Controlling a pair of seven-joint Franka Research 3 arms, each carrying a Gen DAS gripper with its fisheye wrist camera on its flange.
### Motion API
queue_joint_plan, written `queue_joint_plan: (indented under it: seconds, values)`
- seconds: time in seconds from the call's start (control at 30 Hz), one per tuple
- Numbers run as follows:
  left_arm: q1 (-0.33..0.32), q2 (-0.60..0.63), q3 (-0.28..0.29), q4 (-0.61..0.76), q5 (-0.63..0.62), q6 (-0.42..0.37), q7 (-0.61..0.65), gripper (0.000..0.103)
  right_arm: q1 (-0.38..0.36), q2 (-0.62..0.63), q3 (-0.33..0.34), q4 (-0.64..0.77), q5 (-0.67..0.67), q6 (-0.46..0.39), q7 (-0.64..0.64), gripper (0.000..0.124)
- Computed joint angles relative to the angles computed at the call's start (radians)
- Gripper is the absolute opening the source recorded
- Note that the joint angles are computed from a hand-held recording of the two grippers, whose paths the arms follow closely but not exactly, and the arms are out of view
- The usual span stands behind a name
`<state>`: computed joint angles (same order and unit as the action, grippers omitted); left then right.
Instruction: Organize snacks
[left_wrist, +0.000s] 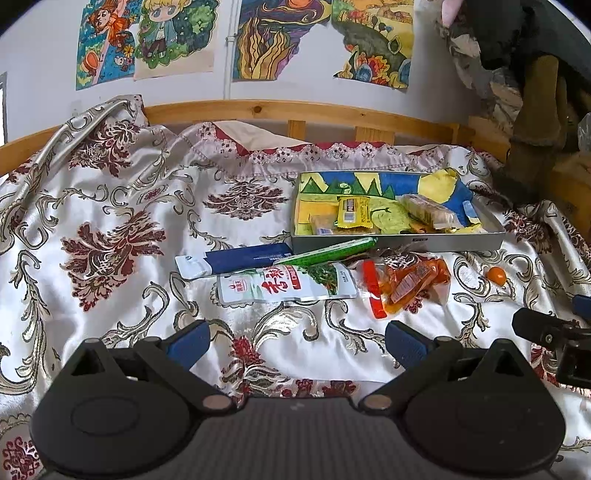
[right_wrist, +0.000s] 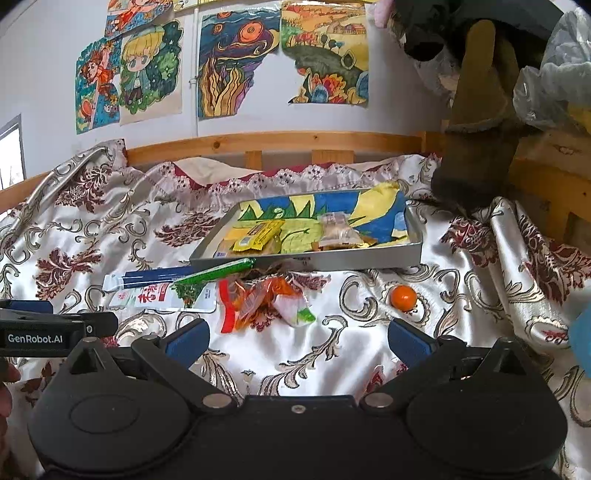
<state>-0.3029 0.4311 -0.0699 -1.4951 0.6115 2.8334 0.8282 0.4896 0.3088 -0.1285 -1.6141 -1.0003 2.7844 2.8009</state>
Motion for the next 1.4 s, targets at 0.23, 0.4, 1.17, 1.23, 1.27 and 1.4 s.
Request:
queue_joint_plan:
  seconds: [0.23, 0.4, 1.17, 1.23, 1.27, 1.4]
  values:
    - [0.0, 0.01, -0.001, 0.014, -0.009, -0.022, 0.007, 0.103, -0.006, 0.008, 0.002, -0.001, 0.04, 0.002, -0.017, 0.102]
    - [0.005, 0.022, -0.009, 0.028, -0.026, -0.041, 0.025, 0.103, -0.007, 0.017, -0.003, -0.002, 0.08, 0.017, -0.034, 0.102]
    - [-0.013, 0.083, 0.012, 0.1, -0.042, -0.032, 0.029, 0.103, 0.02, 0.072, -0.051, 0.027, 0.262, 0.036, -0.134, 0.102]
    - [-0.019, 0.09, 0.023, 0.11, -0.028, -0.027, 0.019, 0.103, 0.023, 0.077, -0.056, 0.032, 0.268, 0.037, -0.137, 0.102]
    - [-0.023, 0.095, 0.028, 0.118, -0.021, -0.027, 0.015, 0.103, 0.025, 0.08, -0.059, 0.034, 0.27, 0.037, -0.139, 0.102]
    - [-0.03, 0.12, 0.037, 0.161, -0.003, -0.044, 0.014, 0.103, 0.027, 0.097, -0.065, 0.053, 0.284, 0.041, -0.155, 0.102]
